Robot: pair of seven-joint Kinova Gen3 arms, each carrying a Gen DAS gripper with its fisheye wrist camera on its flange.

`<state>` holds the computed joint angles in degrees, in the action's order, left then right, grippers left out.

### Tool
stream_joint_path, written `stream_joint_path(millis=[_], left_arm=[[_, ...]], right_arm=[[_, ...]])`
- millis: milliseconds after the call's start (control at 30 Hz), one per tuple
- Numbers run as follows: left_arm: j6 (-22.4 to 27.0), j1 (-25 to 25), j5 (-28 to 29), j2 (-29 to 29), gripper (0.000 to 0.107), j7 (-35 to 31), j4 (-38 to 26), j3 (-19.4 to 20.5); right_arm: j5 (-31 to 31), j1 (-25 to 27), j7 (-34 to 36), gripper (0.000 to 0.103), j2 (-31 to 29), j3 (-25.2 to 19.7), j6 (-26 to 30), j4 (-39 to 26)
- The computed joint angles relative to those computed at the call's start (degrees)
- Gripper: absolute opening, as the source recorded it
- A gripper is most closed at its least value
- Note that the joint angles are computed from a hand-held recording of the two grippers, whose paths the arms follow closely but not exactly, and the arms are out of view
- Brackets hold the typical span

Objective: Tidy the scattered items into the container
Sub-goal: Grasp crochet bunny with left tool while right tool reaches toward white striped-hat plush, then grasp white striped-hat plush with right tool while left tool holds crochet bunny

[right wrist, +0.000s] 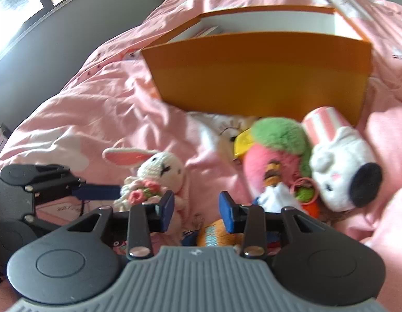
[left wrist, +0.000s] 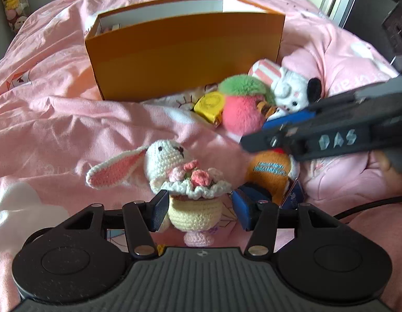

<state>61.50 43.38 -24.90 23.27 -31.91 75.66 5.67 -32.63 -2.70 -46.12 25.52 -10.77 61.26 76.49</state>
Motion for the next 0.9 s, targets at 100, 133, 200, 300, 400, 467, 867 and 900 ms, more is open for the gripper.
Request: stream_joint_path(millis=[100,133,200,300,400,467,867,900], left_arm=[[1.76,0.10,0.79,1.38,0.063,1.09,-1.27,-0.23],[2.03,0.15,0.95,1.63,0.063,1.89,-1.40,-0.48],[1.94,-0.10,1.41,1.76,0.063,3.08,-1.29,-0.75],[2.30,-0.55,1.90,2.29,0.063,4.43,-1.82,-1.05],[2.03,-1.17,2.51,2.48,0.062,5.18,-1.76,-1.19],[0.68,-1.31,2.59,1.82,0.059,6.39,-0.55,-1.37],[-6.83,0.96,-6.76,-2.72,0.052,16.38,5.46,-2.50],[-7.21,0.91,-7.42,-2.86,0.052,16.96,5.82,-2.40]], right_arm=[[-0.74,0.51,-0.53,0.047,-1.20,0.62,-4.29,1.91],[-0.30,0.33,-0.97,0.047,-1.59,0.93,-5.69,2.40],[1.57,-0.48,-1.54,0.050,-2.62,1.50,-8.94,3.68],[4.26,-1.00,-0.50,0.050,-4.09,1.51,-13.78,5.86],[5.98,0.04,1.99,0.050,-4.65,0.49,-15.92,6.59],[10.44,-1.40,1.69,0.050,-5.88,1.01,-19.75,8.11],[31.34,-10.81,-5.55,0.048,-7.01,7.33,-32.36,14.02],[31.63,-10.26,-6.10,0.043,-6.64,6.87,-31.99,13.62]])
